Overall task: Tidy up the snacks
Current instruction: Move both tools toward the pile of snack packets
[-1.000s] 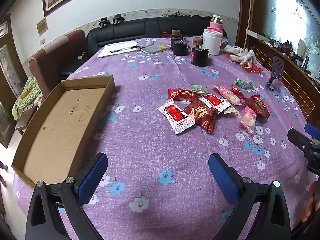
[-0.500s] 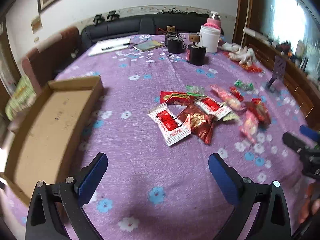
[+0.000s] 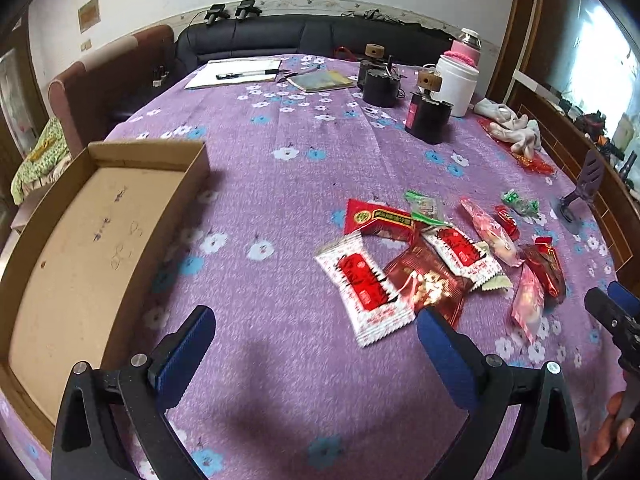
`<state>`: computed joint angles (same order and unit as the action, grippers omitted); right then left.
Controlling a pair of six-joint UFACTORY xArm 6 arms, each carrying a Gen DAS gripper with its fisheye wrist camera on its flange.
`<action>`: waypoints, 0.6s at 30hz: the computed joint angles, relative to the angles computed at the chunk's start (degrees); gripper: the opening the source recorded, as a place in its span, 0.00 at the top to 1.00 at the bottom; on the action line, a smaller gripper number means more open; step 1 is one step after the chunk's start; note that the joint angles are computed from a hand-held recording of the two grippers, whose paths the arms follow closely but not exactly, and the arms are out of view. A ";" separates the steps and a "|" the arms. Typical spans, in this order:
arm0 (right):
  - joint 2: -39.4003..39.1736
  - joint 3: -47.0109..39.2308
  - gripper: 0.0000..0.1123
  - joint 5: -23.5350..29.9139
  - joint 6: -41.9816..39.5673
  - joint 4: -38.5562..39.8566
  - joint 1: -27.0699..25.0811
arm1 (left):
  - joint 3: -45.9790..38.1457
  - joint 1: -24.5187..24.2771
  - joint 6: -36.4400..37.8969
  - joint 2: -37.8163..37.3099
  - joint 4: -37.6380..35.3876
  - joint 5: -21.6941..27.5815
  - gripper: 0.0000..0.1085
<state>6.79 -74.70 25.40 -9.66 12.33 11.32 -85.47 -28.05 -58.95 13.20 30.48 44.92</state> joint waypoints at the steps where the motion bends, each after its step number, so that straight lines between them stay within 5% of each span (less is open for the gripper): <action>1: 0.28 -0.27 0.08 -0.02 0.52 -0.47 -0.01 | -0.71 -0.05 -0.07 0.55 0.29 0.20 0.06; 10: -0.27 2.53 0.08 -4.34 -4.15 10.79 -0.50 | -1.99 -0.11 -3.10 1.72 2.62 1.73 0.06; 18: -0.16 1.86 0.08 -4.81 -1.88 6.69 -0.48 | -3.94 -0.14 -3.44 2.96 2.78 4.07 0.06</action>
